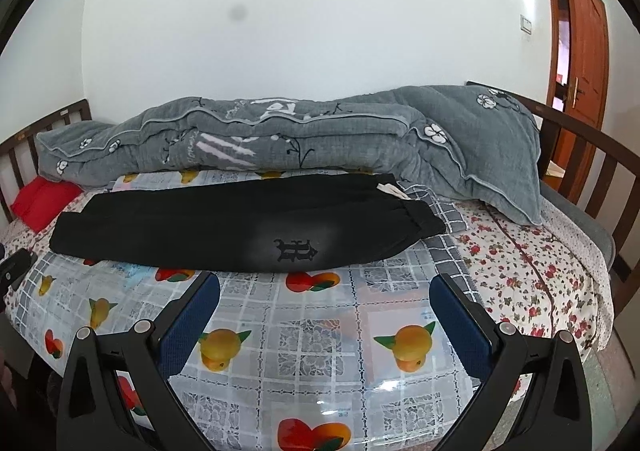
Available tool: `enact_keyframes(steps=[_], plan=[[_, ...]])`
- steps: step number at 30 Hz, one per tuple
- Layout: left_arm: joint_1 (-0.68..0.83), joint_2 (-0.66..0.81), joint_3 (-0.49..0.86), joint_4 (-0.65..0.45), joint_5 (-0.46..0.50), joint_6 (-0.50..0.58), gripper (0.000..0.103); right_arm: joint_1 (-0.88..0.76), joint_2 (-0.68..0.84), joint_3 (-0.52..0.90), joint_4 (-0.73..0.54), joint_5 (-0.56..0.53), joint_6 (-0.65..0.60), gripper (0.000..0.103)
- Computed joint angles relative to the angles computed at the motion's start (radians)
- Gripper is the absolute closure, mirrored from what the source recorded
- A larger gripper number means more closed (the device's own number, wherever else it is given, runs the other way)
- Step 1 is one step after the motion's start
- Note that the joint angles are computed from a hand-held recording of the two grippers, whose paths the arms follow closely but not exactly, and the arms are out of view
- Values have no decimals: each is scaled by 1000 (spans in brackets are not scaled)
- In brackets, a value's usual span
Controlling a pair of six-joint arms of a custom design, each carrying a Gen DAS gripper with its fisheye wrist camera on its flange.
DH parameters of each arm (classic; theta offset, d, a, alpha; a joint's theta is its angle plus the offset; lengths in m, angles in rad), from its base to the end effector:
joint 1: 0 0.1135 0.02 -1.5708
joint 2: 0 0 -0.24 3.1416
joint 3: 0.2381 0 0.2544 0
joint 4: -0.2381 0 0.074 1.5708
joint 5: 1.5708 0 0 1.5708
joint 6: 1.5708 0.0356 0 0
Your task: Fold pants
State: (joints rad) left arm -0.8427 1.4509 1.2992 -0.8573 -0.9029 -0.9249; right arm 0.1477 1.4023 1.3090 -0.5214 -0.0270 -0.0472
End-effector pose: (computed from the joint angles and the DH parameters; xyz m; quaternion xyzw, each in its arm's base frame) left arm 0.2178 -0.2023 0.2924 -0.1564 0.8589 0.0730 0.4823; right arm 0.3174 0.0482 0.3236 -0.0926 0.8830 0.0351 0.4588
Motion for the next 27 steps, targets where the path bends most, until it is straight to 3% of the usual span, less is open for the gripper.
enact_keyframes(steps=[7, 12, 19, 24, 27], plan=[[78, -49, -62, 93, 52, 45, 1, 6, 29, 15, 50, -7, 19, 0], [225, -92, -205, 268, 203, 91, 1, -13, 139, 50, 108, -40, 25, 0], [460, -44, -384, 532, 400, 177, 4, -57, 420, 177, 149, -74, 12, 3], [650, 17, -481, 723, 585, 151, 8, -100, 696, 433, 21, -125, 66, 30], [771, 104, -508, 843, 722, 137, 14, -138, 810, 538, -10, -208, 115, 32]])
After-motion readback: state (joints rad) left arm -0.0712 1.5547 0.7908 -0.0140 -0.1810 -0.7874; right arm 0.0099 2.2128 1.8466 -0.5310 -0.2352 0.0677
